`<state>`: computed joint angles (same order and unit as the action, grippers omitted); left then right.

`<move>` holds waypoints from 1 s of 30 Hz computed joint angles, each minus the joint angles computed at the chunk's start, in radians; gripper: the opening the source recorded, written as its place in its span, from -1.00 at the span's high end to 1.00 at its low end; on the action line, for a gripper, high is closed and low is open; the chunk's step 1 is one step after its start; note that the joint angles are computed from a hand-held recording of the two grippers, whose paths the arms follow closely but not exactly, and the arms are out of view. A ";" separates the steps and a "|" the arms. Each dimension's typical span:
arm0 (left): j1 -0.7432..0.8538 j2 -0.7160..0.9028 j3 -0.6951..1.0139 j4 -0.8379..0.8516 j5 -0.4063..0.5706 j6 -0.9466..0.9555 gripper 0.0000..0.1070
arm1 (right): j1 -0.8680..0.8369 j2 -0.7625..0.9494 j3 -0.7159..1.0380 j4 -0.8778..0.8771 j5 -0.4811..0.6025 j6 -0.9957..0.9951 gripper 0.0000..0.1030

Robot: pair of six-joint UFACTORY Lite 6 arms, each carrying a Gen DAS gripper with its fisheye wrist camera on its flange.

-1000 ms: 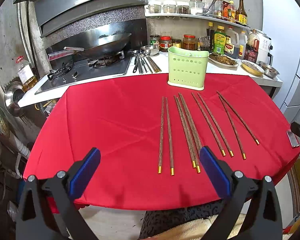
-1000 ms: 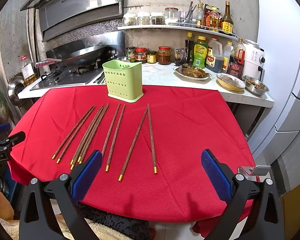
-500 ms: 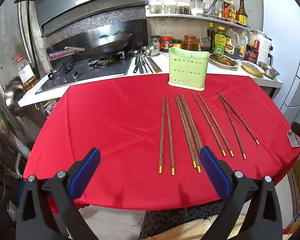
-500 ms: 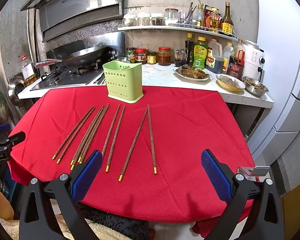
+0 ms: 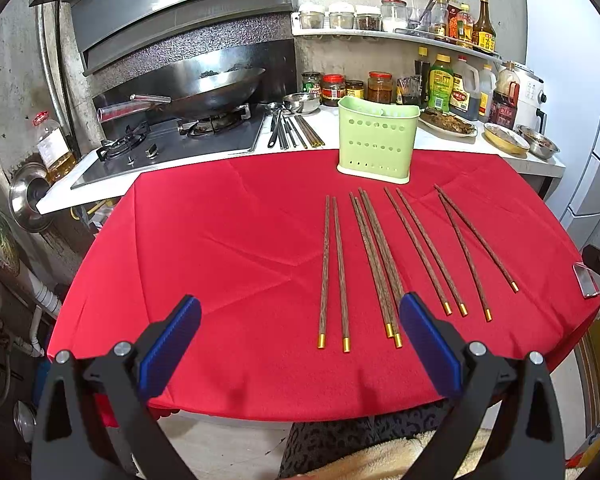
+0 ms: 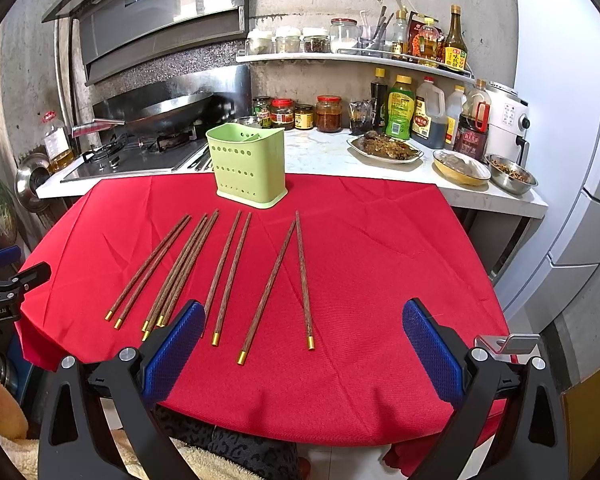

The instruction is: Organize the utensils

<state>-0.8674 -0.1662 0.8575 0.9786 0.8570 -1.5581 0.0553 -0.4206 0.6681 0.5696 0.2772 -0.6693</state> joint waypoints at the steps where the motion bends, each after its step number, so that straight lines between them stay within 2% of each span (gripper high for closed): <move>1: 0.001 0.000 0.001 -0.002 -0.001 0.002 -0.81 | 0.001 0.000 0.000 -0.004 0.000 0.005 -0.89; 24: 0.004 -0.007 0.010 -0.014 0.009 0.019 -0.81 | 0.002 -0.002 0.001 -0.008 0.001 0.009 -0.89; 30: 0.029 -0.014 -0.006 -0.025 -0.015 0.025 -0.81 | -0.002 0.001 -0.001 0.022 0.002 -0.021 -0.89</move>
